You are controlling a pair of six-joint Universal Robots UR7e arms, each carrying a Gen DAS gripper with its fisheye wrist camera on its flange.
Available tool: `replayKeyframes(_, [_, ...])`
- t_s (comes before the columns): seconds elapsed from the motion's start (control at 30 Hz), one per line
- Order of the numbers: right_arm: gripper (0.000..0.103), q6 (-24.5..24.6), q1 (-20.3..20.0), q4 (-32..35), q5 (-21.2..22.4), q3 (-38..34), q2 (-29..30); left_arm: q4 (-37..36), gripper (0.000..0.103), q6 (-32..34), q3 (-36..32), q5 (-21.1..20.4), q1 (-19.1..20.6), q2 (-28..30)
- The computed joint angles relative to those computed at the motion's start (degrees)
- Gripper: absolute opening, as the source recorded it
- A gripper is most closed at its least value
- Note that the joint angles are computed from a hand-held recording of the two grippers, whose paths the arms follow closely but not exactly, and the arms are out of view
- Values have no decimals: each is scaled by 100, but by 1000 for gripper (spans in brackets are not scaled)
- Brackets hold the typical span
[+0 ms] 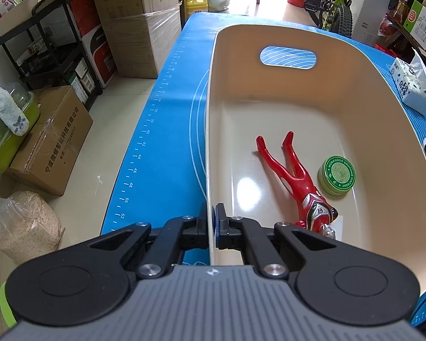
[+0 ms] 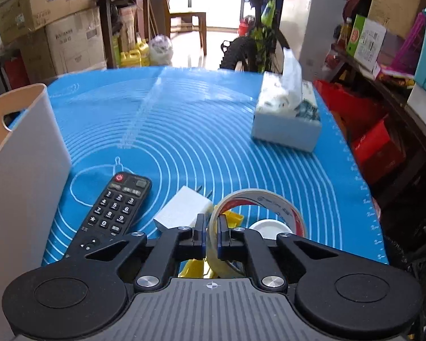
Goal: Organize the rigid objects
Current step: 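Grasp the white tape roll with the right gripper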
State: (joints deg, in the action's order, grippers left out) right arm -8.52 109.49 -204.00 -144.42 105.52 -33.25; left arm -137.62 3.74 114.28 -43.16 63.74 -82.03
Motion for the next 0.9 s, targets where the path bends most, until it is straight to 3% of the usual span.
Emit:
replayKeyframes(0.57, [18, -972, 884, -1483, -417, -97, -7, 12, 5, -44, 2, -14, -4, -11])
replayKeyframes(0.77, [18, -1087, 1193, -1564, -417, -326, 74, 21, 5, -63, 14, 8, -20, -21])
replayKeyframes(0.9, [18, -934, 1390, -1366, -191, -438, 127, 22, 5, -63, 10, 9, -17, -22])
